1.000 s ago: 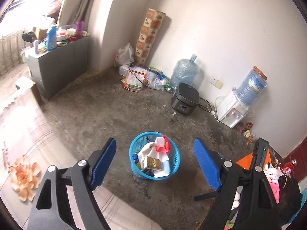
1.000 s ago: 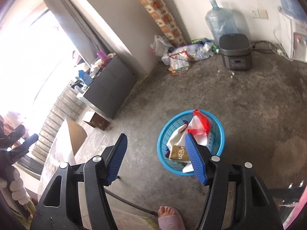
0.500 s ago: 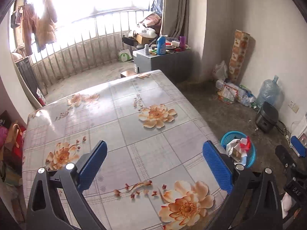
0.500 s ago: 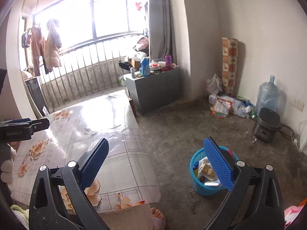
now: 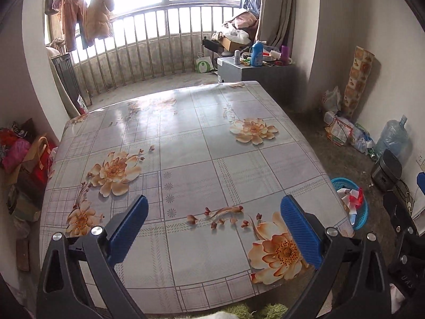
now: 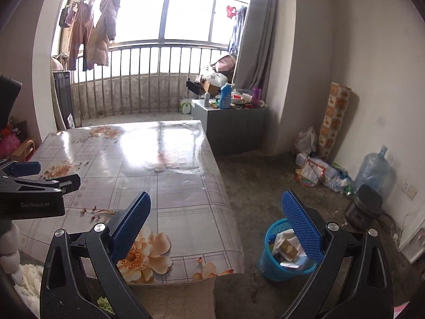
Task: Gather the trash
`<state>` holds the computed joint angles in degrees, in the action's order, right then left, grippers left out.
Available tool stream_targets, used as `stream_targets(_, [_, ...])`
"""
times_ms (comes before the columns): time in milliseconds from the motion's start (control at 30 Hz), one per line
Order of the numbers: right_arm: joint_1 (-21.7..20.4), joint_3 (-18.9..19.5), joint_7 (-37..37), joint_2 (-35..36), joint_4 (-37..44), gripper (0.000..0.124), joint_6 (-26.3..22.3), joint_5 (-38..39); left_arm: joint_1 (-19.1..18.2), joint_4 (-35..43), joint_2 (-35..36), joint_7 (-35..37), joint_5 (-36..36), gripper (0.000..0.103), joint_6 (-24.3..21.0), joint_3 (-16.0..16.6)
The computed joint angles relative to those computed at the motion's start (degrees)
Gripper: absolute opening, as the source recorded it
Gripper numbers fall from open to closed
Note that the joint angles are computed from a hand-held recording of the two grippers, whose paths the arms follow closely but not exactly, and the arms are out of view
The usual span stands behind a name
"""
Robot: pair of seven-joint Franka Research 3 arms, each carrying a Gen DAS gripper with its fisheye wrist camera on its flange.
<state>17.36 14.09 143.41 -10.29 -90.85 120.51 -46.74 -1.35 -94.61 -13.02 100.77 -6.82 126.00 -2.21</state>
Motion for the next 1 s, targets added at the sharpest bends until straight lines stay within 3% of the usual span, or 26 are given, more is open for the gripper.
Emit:
stream_targets(167, [0.64,-0.38,-1.39,-1.10,-0.98,0.095,-4.90,4.80,-0.08,-1.37,-0.61,-1.84,2.84,0.098,-0.95,-1.17])
stream_targets(467, [1.45,-0.73,-2.17,-1.21,-1.92,0.095,-14.28,17.28,-0.65,0.09,0.86,-1.40,8.19,0.098,-8.39,-2.48])
stream_targets(700, [1.14,-0.51,-3.26,-1.14,-0.30,0.095,-18.50,16.87,-0.69,0.42,1.13,-1.39,9.34,0.098,-8.40,-2.53])
stream_targets(1000, [1.02,-0.57,-1.72,-1.18,0.07,0.095,-19.17,16.45,-0.83,0.48,1.00,-0.52,9.24,0.098,-8.44,-2.51])
